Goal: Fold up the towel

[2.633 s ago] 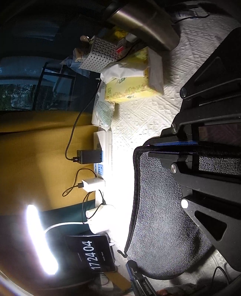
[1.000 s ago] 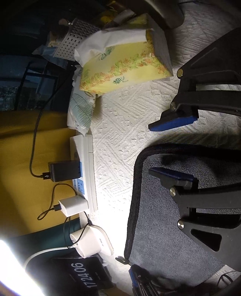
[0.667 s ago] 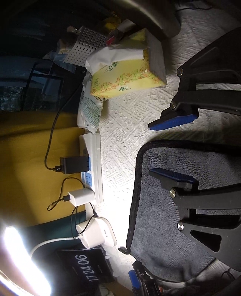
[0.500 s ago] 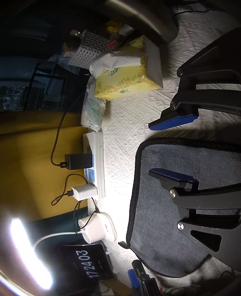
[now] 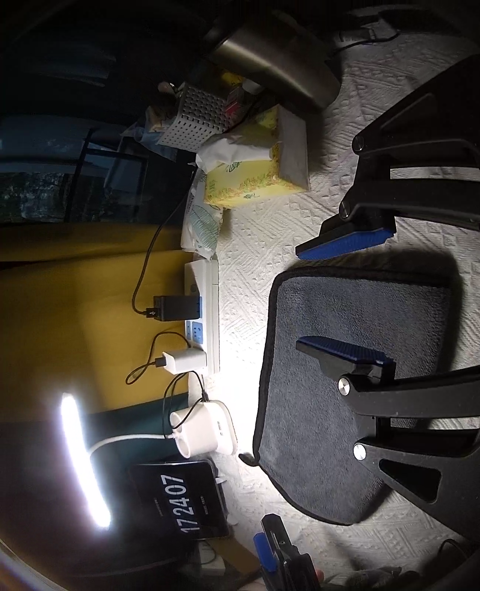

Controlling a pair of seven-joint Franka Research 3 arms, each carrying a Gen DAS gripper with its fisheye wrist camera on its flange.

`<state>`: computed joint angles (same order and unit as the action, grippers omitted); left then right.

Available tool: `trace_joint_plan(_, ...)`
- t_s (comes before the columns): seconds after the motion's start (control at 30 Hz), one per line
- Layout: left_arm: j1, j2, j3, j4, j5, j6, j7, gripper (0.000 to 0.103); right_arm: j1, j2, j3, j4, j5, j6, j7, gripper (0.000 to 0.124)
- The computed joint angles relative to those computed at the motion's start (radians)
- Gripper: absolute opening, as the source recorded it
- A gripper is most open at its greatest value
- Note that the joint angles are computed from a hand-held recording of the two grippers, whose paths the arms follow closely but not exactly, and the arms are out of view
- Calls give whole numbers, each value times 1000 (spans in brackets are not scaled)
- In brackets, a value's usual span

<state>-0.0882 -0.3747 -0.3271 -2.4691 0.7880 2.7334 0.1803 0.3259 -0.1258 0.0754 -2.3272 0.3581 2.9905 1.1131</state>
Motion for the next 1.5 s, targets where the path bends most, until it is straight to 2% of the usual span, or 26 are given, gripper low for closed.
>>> trace_joint_plan(0.53, -34, -165, -58, -87, -23, 4, -33, 88, 30, -196, -14, -153, 22, 19, -7, 45)
trace_joint_plan(1.5, -147, -370, -152, -187, -128, -57, -62, 89, 46, -521, -7, -390, -30, 1, 63, 45)
